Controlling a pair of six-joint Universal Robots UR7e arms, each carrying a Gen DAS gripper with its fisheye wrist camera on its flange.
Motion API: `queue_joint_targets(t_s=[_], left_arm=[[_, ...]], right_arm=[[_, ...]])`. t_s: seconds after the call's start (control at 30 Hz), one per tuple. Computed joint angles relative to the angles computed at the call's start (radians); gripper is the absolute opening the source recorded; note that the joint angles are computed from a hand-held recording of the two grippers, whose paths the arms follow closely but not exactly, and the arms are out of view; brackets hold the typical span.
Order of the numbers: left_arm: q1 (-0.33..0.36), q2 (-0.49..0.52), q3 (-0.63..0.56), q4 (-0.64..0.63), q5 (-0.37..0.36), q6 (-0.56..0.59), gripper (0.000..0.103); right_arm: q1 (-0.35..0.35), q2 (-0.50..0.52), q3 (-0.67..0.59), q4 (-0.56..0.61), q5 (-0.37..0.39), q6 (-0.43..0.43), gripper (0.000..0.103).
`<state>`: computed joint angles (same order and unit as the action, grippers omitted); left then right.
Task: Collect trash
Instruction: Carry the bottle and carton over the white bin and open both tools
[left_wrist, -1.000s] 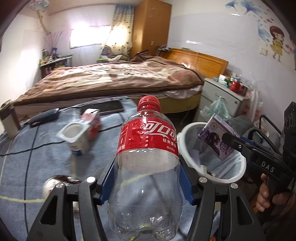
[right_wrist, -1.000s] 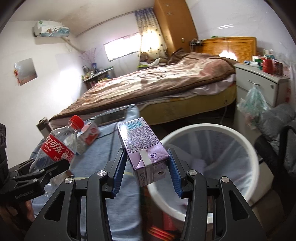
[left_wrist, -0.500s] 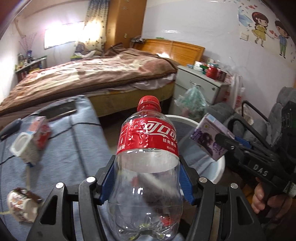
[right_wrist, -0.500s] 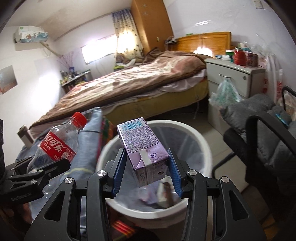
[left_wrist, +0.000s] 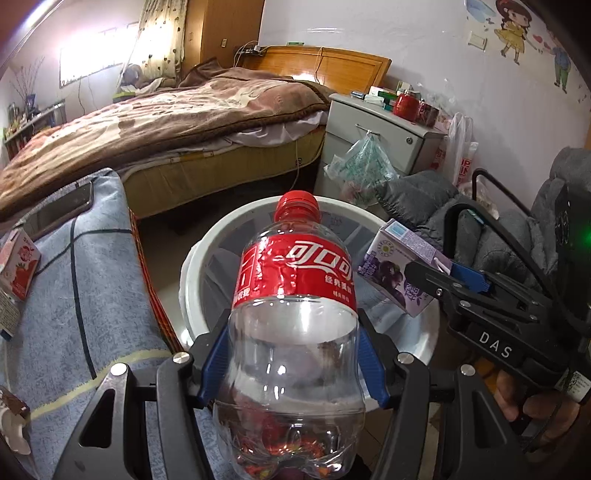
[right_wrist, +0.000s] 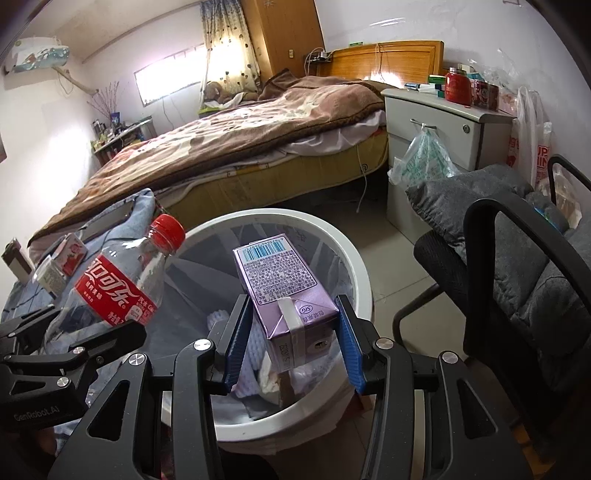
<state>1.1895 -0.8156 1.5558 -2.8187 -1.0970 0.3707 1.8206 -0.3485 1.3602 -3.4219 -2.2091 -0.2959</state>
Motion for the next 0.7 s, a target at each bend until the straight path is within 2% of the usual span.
queue_joint_targets(t_s=[0.1, 0.27, 0.37, 0.7], left_arm=[[-0.002, 0.004, -0.001, -0.007, 0.011, -0.004, 0.065], [-0.004, -0.002, 0.009, -0.024, 0.008, 0.003, 0.070], [-0.005, -0.011, 0.016, -0.034, 0.011, 0.003, 0.071], [-0.003, -0.057, 0.062, -0.092, 0.030, 0.007, 0.071]], right_arm=[[0.000, -0.001, 0.000, 0.019, 0.000, -0.005, 0.048], [0.008, 0.017, -0.016, -0.010, -0.046, -0.036, 0.050], [0.010, 0.010, -0.005, -0.020, -0.038, -0.033, 0.053], [0.026, 0.018, -0.008, -0.039, -0.022, -0.038, 0.053]])
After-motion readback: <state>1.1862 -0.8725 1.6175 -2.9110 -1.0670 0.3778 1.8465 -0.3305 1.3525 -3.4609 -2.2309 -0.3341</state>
